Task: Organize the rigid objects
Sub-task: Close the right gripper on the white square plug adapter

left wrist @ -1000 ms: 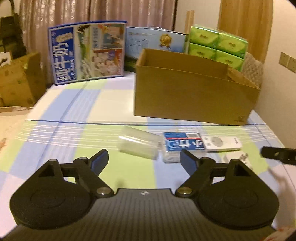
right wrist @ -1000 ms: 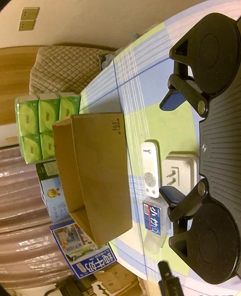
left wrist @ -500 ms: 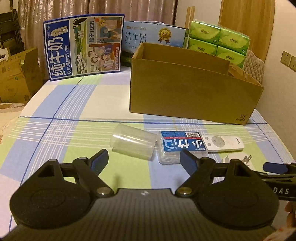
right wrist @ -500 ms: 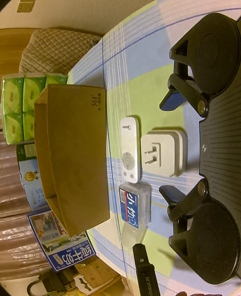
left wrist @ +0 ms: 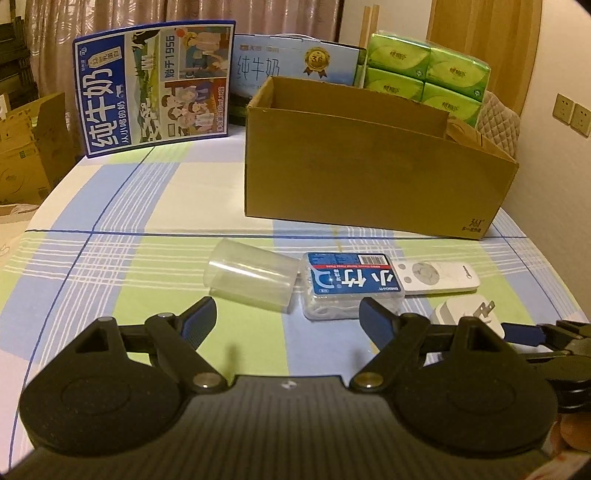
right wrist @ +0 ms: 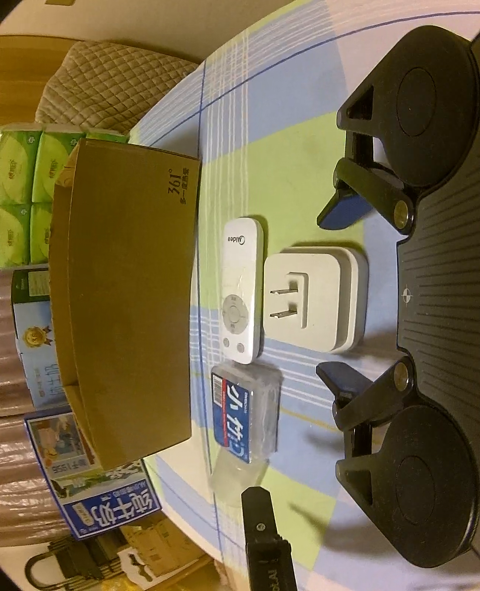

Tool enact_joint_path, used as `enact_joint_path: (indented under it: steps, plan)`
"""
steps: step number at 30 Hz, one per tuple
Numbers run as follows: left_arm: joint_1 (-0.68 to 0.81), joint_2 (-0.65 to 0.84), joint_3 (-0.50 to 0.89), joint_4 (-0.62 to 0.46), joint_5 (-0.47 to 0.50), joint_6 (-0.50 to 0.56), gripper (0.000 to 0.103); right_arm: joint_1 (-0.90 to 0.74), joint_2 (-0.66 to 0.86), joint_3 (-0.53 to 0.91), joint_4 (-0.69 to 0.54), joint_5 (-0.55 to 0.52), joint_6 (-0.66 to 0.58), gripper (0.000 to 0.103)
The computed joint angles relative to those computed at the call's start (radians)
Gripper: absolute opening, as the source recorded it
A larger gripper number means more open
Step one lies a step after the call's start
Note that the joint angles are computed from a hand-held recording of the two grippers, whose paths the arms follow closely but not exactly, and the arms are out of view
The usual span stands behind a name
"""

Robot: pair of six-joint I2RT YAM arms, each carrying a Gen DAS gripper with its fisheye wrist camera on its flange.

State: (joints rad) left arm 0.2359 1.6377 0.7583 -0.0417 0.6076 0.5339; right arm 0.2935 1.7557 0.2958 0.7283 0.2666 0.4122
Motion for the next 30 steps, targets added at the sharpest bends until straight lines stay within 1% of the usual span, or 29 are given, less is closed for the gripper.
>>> enact_joint_path:
  steps: [6,8,16,20,25,30]
  plan:
    - [-0.007,0.005,0.002,-0.006,-0.001,0.006,0.081,0.018,0.041,0.026,0.003,0.030,-0.018,0.063]
    - [-0.010,0.005,0.000,-0.005,-0.002,0.008,0.081,0.026,0.048,0.031,0.003,0.043,-0.028,0.062]
    - [-0.022,0.017,0.003,-0.015,-0.008,0.023,0.081,0.032,0.044,0.034,0.001,0.047,-0.037,0.061]
    - [-0.040,0.025,-0.001,-0.010,-0.013,0.033,0.081,0.042,0.011,0.010,0.018,0.081,-0.040,0.061]
    - [-0.076,0.047,-0.007,0.015,-0.019,0.030,0.081,0.020,-0.039,-0.021,0.025,0.121,-0.015,0.061]
    - [-0.109,0.077,0.004,0.027,-0.010,0.008,0.081,-0.024,-0.074,-0.037,0.010,0.121,0.015,0.061]
